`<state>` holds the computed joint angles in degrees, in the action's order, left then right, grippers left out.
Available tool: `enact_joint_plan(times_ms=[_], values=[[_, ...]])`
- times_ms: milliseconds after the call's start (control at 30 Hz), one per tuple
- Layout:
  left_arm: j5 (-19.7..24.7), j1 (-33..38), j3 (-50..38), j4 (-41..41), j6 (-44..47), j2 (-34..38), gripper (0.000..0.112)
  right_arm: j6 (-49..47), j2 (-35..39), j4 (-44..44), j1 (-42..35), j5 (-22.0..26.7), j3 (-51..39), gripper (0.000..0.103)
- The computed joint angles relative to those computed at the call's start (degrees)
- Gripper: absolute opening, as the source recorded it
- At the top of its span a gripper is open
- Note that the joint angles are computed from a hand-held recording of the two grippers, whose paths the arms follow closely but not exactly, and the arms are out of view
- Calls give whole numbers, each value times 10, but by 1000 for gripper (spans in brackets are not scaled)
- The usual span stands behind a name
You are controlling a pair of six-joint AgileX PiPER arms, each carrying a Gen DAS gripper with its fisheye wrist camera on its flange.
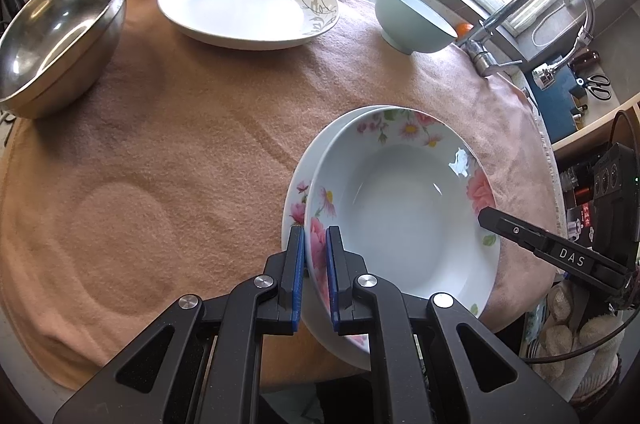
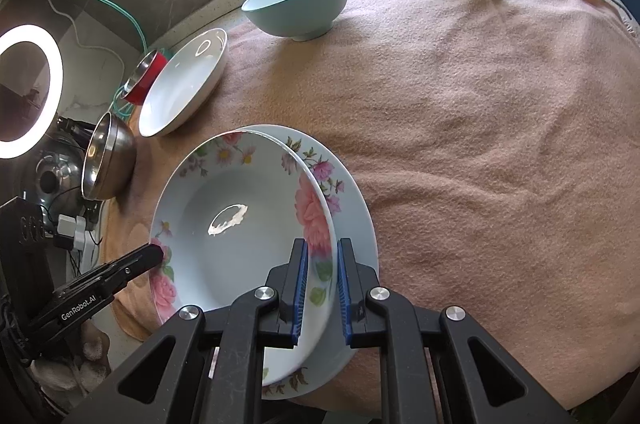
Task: Organize plates and bowls
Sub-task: 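Lower the pink-rose plate onto the pink-flowered plate with both grippers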
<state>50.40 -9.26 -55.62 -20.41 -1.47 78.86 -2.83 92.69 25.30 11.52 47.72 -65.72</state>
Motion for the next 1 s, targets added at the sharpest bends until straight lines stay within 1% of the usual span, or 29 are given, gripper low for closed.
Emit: enact_joint_plan(times_ms=[100,167,400,833,1000], values=[[1,-1,-1,2,-1,0,9,6,2,-9,4,1,-4,14],[0,-2,-1,3,2,0,9,11,3,-16,8,3,-7,16],[-3,-10,-2,13,-5,0,9,48,-1,-75,32,-2,-12,16],[-5,-8,-5,21,-8,-23,9,69,-15,-98,40,-7,-11,16],[-3,1,-5,20,-9,-29,9,62,-25,-94,40,-6,-15,17]])
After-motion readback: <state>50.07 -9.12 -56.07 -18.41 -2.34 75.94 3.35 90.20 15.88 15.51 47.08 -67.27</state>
